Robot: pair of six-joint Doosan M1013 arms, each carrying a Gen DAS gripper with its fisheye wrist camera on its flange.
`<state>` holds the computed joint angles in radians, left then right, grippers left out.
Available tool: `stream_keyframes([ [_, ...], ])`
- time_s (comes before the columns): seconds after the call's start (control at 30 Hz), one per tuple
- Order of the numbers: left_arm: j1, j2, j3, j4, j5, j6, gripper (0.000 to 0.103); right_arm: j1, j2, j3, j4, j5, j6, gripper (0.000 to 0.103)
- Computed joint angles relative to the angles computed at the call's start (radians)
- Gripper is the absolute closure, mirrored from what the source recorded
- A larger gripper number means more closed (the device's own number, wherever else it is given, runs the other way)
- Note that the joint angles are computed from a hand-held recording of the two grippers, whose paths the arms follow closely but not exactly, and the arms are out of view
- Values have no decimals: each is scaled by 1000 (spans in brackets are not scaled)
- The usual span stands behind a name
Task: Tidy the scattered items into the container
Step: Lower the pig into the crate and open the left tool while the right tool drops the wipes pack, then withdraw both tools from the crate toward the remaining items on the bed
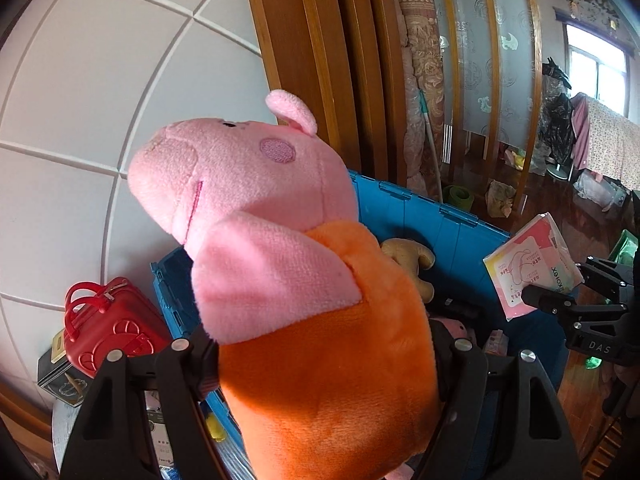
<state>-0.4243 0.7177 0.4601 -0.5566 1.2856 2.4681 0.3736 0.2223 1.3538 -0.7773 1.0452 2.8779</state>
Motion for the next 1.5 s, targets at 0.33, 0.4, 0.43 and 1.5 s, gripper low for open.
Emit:
stream_keyframes([
  [0.33,-5,36,-66,-19,37,-14,27,-13,-1,4,14,-6,-3,56],
  [0.4,7,92,-175,-74,129,-80,16,-12,0,4,7,-2,0,52],
  [0.43,8,114,-219,-79,158,-103,15,-9,4,0,0,12,-2,37],
  [1.5,210,52,-14,20,27,-236,13,84,184,-303,98,-7,-323,3],
])
